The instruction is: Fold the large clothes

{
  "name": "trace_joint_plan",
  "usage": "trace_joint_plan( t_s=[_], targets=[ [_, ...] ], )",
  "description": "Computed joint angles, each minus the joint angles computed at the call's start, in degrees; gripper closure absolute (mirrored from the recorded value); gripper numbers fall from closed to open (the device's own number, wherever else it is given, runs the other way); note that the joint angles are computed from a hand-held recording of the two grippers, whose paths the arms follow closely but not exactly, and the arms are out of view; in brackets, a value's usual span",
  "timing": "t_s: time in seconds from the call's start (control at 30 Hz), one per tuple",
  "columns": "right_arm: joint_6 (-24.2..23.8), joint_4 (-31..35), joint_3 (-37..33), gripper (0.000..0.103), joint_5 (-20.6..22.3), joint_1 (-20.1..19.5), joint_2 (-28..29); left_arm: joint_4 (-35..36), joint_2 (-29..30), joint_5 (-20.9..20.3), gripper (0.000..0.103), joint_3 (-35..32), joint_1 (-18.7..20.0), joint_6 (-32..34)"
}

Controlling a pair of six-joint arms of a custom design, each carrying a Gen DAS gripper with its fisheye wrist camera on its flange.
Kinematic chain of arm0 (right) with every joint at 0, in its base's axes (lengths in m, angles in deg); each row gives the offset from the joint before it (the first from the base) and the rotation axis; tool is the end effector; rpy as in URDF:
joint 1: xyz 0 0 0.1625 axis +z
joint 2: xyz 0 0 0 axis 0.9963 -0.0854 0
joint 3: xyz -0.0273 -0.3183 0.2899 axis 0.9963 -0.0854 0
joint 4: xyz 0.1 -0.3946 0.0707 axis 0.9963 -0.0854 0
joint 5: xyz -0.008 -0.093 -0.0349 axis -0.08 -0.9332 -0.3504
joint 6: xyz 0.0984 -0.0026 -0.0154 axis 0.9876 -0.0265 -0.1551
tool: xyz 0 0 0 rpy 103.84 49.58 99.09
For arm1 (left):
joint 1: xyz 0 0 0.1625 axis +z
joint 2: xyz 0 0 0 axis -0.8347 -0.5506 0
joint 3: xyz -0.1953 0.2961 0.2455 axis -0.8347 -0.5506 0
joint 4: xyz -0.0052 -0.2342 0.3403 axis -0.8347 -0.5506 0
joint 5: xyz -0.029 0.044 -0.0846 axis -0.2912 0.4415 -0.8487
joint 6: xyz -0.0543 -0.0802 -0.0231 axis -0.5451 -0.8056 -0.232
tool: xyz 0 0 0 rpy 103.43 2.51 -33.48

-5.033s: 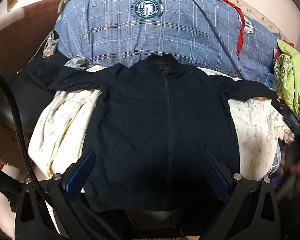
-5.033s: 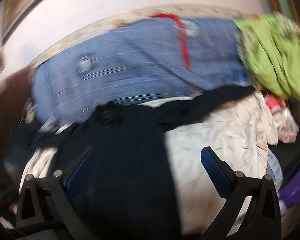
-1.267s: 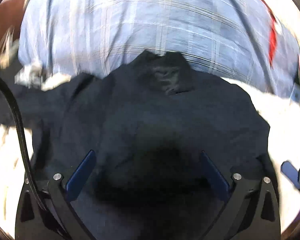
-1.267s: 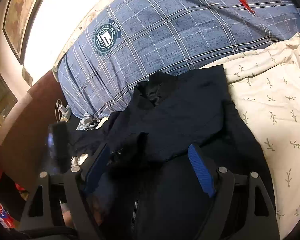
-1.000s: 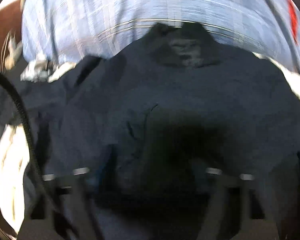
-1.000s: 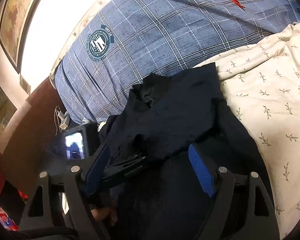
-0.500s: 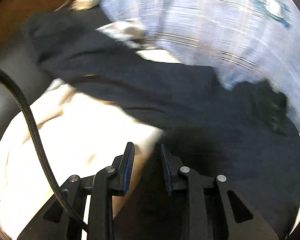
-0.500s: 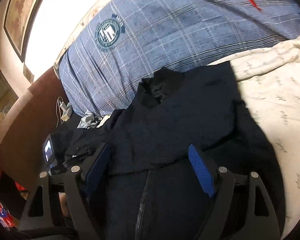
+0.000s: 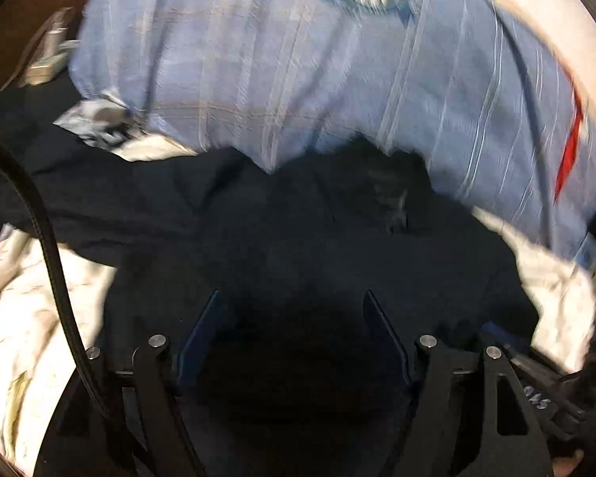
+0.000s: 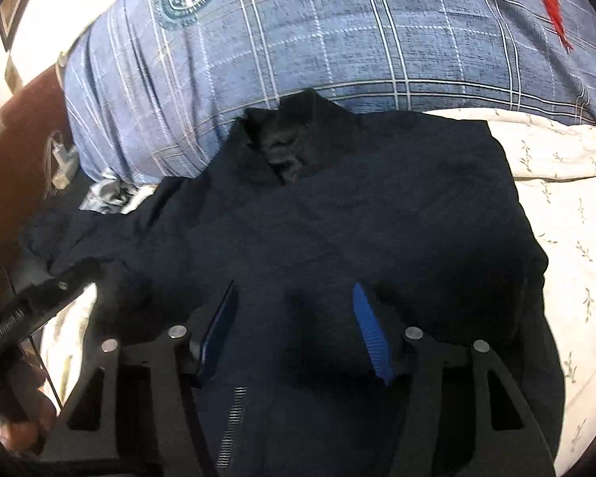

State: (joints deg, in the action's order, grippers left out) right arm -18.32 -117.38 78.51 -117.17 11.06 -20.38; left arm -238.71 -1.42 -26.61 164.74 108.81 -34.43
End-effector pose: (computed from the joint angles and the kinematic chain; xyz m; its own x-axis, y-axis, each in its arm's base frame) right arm 0.1366 -0.5780 0.2562 -0.8379 0.2925 0.4608 -0.0765 0.7730 -0.6298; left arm -0.3060 -0.7110 0.1002 -0.8111 0.2390 -0.5338 0.4797 0.7941 -0.3732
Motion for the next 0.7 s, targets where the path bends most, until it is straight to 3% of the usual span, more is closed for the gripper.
trace_joint_plan(
  t_s=[0.1, 0.17, 0.27, 0.33, 0.53, 0.6, 0.67, 0.7],
  targets=[
    [1.7, 3.8, -0.3, 0.042, -1.9, -1.1, -0.3, 4.5, 2.1, 2.1, 0.031, -2.0, 1.0, -1.6],
    [2.3, 5.3, -0.1, 0.043, -4.1, -1.8, -0.6, 7.4, 2.5, 4.9, 0.038, -2.4, 1.7, -3.1],
    [-0.8, 4.2, 0.8, 0.045, -7.1, -2.1, -1.0, 5.1, 1.7, 6.2, 0.049, -0.2, 1.7, -0.7],
    [-1.4, 4.9, 1.0, 0.049, -8.2, -2.3, -1.7, 5.2, 2.1, 8.1, 0.049, -0.2, 1.4, 1.5],
    [1.0, 5.6, 1.8, 0.051, -8.0, -1.8, -3.5, 4.1, 0.1, 6.7, 0.052, 1.7, 1.8, 1.2],
    [0.1, 2.4, 2.9, 0.049, -7.4, -0.7, -4.1, 2.4, -1.2, 6.6, 0.043, 3.2, 1.1, 0.7],
    [-0.8, 0.8, 4.1, 0.045, -6.2, 0.1, -4.8, -1.3, -1.6, 11.3, 0.018, 5.2, 0.0, 1.5],
    [-0.4, 1.8, 4.4, 0.045, -6.6, 0.4, -5.0, -3.3, -1.9, 12.3, 0.017, 6.4, -0.2, 2.1]
  ],
)
